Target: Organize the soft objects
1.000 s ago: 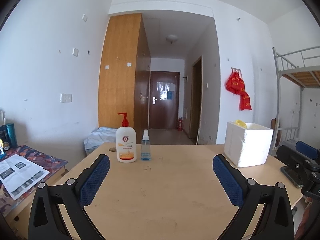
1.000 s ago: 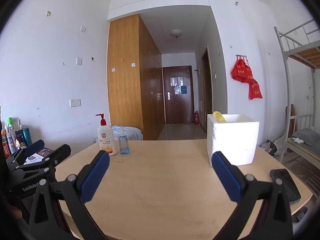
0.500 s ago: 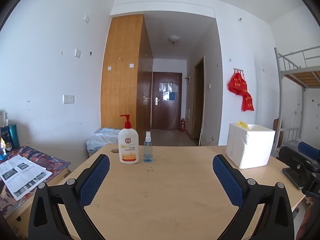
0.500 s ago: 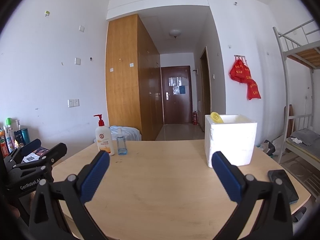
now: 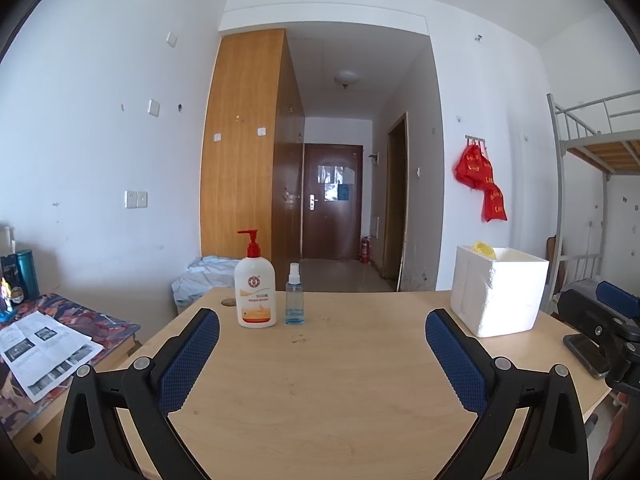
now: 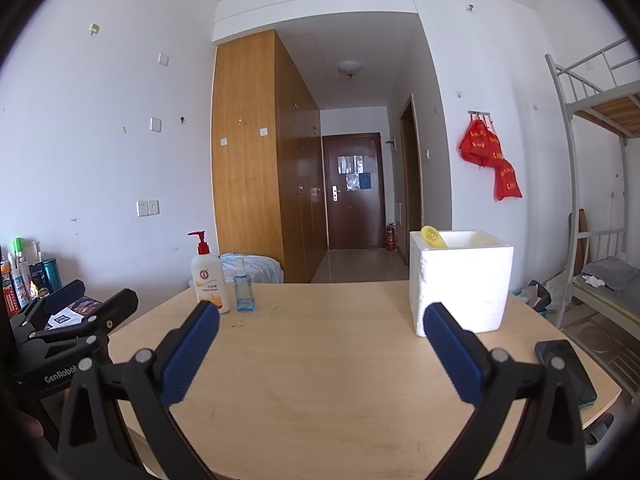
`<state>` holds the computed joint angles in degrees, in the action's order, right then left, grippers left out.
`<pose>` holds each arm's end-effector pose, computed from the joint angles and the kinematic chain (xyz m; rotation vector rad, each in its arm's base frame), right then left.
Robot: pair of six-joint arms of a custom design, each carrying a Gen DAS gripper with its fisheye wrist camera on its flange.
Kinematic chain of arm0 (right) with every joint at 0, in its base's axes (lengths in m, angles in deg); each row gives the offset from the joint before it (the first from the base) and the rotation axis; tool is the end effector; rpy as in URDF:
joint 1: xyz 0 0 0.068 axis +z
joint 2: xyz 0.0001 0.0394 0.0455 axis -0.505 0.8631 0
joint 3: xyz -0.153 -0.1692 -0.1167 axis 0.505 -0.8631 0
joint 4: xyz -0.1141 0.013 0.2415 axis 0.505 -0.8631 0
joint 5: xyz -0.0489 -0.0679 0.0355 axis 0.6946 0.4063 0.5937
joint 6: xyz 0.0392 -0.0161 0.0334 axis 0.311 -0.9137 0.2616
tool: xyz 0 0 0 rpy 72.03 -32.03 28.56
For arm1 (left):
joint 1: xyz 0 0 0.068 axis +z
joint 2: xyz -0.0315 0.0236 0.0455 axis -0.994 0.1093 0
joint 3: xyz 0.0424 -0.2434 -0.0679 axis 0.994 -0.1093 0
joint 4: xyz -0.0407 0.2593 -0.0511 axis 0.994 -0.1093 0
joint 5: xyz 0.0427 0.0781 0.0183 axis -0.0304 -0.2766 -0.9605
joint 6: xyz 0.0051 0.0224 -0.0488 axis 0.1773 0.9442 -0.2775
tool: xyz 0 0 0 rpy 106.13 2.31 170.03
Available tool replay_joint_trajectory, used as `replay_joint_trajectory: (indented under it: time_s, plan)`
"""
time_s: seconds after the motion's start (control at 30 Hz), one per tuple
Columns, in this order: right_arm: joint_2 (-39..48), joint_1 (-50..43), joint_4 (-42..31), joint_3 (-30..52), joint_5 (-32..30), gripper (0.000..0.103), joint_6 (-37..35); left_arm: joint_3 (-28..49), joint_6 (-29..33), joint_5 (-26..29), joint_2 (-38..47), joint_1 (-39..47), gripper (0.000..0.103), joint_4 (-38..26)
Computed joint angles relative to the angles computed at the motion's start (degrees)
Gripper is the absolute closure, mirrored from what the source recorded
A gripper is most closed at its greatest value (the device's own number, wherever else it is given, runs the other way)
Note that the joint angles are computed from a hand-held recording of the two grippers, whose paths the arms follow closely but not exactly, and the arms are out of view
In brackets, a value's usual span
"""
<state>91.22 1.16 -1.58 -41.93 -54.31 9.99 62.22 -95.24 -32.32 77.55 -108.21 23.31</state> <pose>0.2218 0.1241 0.2197 -0.1740 1.7061 0.2276 0.2232 -0.0832 0.1993 -0.0953 1.6938 0.0173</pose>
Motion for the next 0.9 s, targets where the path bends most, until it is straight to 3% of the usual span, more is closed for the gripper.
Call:
replay_joint_trajectory:
  time_s: [0.9]
  plan:
    - [-1.60, -0.62, -0.72, -0.71, -0.76, 0.000, -0.19, 0.09, 0.43, -1.93, -0.50, -2.04, 0.000, -0.45]
